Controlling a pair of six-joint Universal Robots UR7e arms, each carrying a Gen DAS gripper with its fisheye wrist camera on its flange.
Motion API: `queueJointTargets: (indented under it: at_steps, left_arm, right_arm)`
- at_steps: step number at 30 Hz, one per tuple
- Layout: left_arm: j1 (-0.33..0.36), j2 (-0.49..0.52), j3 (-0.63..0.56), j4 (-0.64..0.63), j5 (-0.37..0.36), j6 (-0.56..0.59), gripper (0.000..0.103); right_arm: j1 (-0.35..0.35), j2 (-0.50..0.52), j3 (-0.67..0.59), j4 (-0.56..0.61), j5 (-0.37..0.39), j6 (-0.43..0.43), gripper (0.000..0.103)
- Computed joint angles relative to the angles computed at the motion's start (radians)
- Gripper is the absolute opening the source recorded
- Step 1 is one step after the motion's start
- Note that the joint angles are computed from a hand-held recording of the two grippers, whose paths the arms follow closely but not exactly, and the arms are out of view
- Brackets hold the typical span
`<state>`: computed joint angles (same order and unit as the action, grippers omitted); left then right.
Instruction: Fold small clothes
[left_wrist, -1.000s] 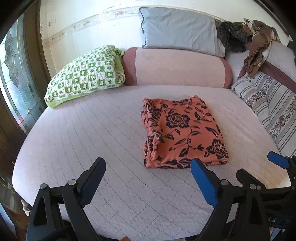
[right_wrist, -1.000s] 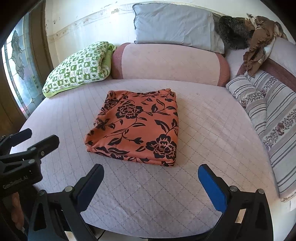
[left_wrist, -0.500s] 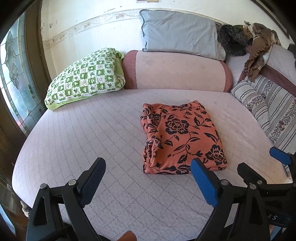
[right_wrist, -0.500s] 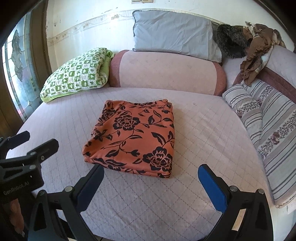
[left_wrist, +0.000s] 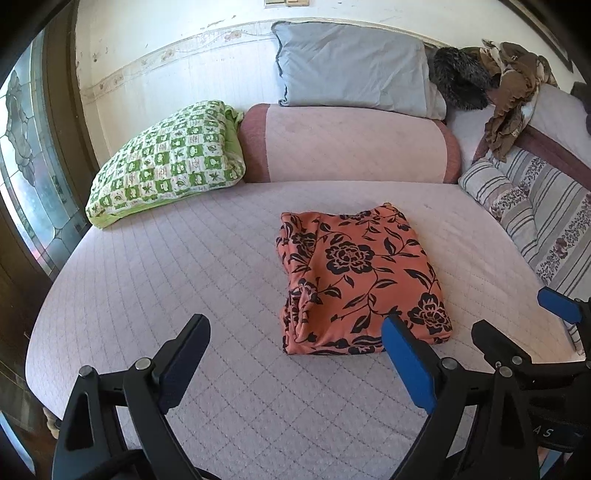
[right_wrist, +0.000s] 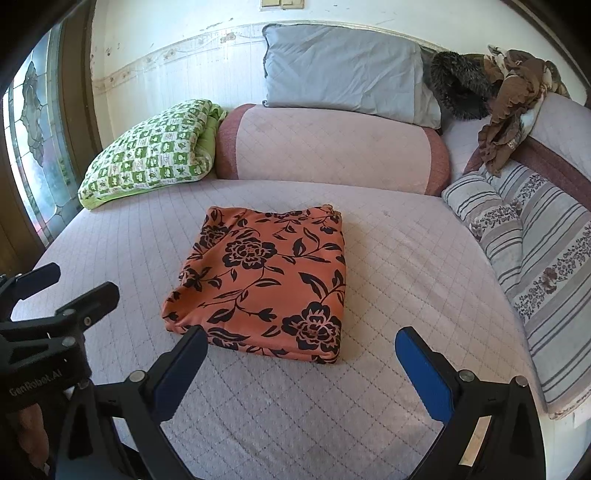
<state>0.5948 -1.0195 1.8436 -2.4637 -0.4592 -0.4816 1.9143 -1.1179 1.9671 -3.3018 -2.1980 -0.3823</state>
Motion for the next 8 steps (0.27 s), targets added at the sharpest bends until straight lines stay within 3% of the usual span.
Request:
queueJointTargets:
  at_steps: [8]
  left_arm:
    - [0.011,0.011,-0.017,-0.027,0.004,0.034,0.097]
  right_arm:
    - [-0.008,0.011,-0.029,-0.007,0.016,-0.009,0.103]
